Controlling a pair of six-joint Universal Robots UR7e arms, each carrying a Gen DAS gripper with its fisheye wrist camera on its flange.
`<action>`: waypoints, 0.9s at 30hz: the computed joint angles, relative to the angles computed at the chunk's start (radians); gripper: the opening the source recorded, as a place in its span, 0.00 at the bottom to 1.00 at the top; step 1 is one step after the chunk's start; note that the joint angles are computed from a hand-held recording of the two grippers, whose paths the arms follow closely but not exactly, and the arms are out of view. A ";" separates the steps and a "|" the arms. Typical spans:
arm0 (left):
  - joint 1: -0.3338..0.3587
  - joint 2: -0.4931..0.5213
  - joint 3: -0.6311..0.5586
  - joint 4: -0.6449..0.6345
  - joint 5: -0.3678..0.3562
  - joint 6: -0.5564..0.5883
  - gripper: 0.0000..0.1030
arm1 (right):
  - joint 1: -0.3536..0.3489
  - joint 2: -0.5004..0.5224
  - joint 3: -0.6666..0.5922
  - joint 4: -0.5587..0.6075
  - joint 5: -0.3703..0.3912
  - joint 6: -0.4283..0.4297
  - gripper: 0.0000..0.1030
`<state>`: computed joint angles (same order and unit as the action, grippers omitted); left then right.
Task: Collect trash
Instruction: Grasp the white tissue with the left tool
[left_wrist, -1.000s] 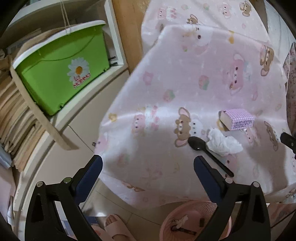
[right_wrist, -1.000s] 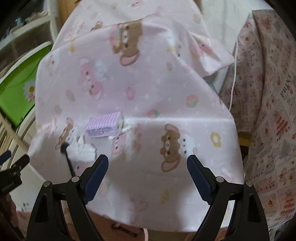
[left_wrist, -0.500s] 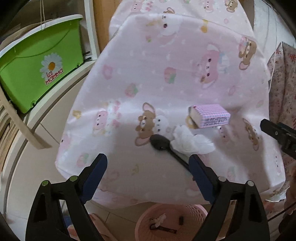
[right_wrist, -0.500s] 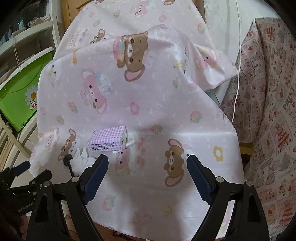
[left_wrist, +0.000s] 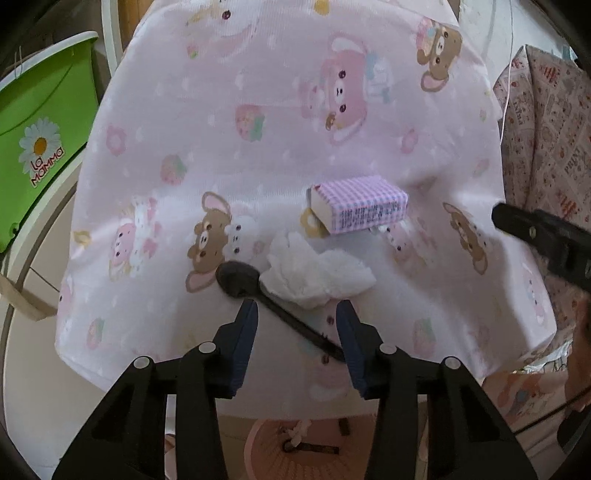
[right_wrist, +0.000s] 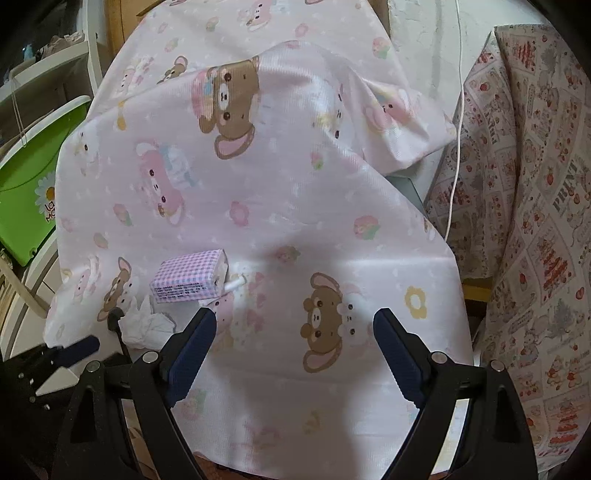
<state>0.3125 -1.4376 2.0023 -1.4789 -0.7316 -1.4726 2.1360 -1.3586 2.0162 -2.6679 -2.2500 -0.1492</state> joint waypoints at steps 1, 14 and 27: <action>0.006 -0.001 0.002 -0.014 0.002 0.007 0.42 | 0.002 0.001 0.000 -0.001 0.001 -0.008 0.86; 0.078 0.080 -0.030 -0.061 0.029 0.072 0.74 | 0.010 -0.001 0.006 -0.017 -0.025 -0.059 0.86; 0.033 0.045 0.002 -0.117 0.150 0.056 0.08 | -0.011 -0.022 0.003 -0.002 -0.020 -0.040 0.86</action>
